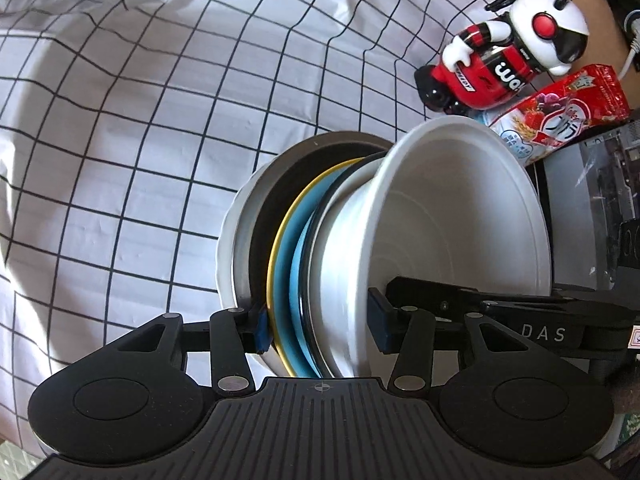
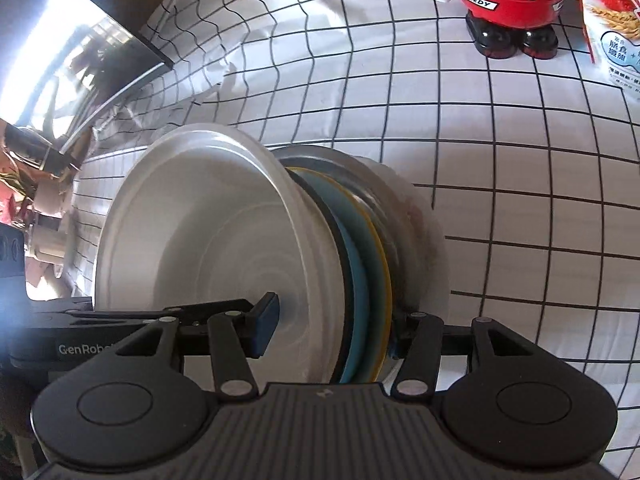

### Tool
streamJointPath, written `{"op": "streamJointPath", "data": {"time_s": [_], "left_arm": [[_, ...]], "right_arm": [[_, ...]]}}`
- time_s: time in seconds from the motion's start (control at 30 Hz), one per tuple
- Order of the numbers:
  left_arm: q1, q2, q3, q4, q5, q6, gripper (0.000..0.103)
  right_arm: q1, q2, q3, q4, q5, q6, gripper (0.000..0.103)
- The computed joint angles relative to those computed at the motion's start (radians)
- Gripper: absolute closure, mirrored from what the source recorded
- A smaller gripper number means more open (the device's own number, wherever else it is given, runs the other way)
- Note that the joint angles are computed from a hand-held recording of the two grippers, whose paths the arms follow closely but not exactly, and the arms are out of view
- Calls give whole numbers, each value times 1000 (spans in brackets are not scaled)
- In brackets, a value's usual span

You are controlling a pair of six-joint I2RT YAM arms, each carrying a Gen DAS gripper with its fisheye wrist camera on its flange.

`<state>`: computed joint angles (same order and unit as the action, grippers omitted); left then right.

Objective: Organize plates and bowls
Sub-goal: 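Lower the stack onto the steel bowl with both tools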

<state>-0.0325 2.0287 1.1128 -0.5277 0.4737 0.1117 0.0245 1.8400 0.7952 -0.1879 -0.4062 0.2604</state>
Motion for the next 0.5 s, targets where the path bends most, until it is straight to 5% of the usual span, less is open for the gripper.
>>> {"op": "streamJointPath", "data": {"time_s": [0.27,0.5], "left_arm": [[14,20,53,-51,-9,22,67],[28,26,78,-102,-9,78,71]], "right_arm": [[-15,42,51,-48,-21,-13,51],[-26,37,41,-42,-35,-20,53]]}}
